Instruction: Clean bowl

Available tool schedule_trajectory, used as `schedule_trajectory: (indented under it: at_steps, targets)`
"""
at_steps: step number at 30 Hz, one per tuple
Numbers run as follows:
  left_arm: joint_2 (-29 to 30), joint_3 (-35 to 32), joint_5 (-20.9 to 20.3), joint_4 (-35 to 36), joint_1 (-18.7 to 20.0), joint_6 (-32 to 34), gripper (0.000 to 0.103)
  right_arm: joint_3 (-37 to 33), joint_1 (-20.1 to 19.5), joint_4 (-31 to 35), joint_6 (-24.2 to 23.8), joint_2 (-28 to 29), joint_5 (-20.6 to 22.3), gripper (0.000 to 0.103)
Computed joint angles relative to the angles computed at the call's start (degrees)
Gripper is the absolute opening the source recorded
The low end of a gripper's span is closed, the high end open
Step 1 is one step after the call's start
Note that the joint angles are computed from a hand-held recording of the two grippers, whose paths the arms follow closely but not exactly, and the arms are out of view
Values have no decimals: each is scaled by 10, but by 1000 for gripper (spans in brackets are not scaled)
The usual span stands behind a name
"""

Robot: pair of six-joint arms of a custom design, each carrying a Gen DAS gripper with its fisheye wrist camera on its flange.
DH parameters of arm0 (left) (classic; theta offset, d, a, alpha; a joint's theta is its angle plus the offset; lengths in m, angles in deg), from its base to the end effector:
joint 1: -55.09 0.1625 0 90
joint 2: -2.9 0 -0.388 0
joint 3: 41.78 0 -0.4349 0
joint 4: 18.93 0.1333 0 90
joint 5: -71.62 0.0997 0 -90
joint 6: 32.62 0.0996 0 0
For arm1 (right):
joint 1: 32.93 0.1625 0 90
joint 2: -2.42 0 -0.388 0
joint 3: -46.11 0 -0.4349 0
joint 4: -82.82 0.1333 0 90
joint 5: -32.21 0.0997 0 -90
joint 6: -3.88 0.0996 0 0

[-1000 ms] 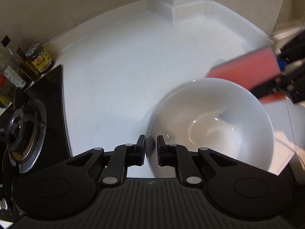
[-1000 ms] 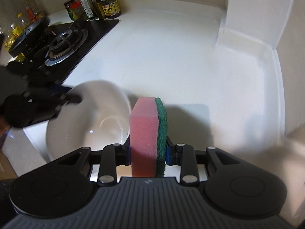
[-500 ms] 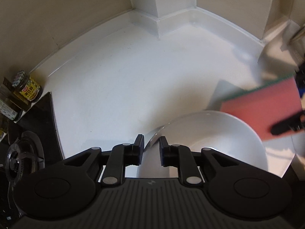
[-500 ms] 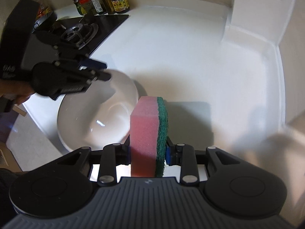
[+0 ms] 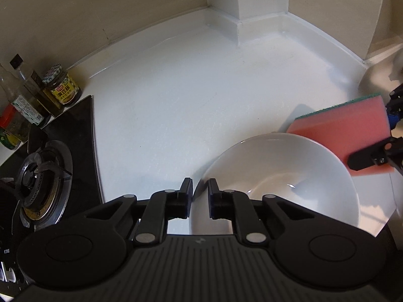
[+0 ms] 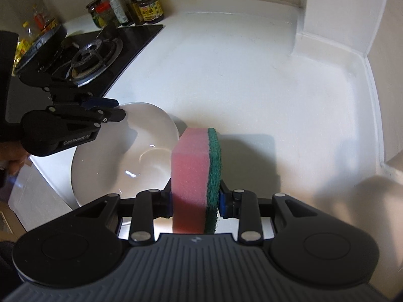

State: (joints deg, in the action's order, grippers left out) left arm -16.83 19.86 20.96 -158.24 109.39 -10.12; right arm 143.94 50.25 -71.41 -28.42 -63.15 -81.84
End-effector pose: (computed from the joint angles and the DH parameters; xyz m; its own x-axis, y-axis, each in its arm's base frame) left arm -0.3059 -0.7624 -0.0606 -0.4028 0.6639 -0.6301 0.7932 0.5967 0.1216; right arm 0.0136 -0.6673 0.2593 -0.7986 -0.1773 0.5752 -0.3857 0.8844 -0.2628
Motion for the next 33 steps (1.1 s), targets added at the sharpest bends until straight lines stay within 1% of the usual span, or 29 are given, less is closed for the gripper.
schedule_trajectory:
  at_steps: [1, 4, 6, 8, 10, 12, 13, 15, 21, 22, 24, 28, 33]
  targets:
    - [-2, 1, -4, 0, 0, 8, 13, 1, 1, -2, -3, 0, -2, 28]
    - [6, -13, -25, 0, 4, 66, 13, 6, 5, -7, -11, 0, -14, 28]
    - [18, -35, -38, 8, 5, 105, 15, 11, 8, -10, -16, 0, -22, 28]
    - [29, -56, -50, 25, 7, 132, 16, 15, 7, -4, -11, -4, -21, 28]
    - [38, -70, -47, 39, 6, 144, 18, 17, 6, -1, -5, -7, -18, 28]
    - [47, -88, -43, 62, 5, 112, 18, 17, 6, -3, -2, -8, -16, 28]
    - [48, -89, -42, 58, 5, 99, 18, 17, 5, -4, -1, -8, -15, 28]
    - [51, -87, -38, 39, 5, 75, 19, 17, 5, -6, 3, -8, -13, 28]
    - [61, -80, 1, -22, 0, -63, 17, -8, 4, -38, 3, 13, -18, 28]
    - [61, -78, 5, -26, 0, -74, 15, -11, 4, -37, 3, 15, -19, 28]
    - [49, -62, 13, -21, -1, -81, 14, -15, 3, -30, 3, 16, -19, 28]
    - [14, -31, 6, 15, 2, -91, 14, -14, 3, -8, 5, 13, -17, 28]
    - [3, -19, -4, 18, 2, -37, 14, -9, 5, 0, 0, 11, -20, 28]
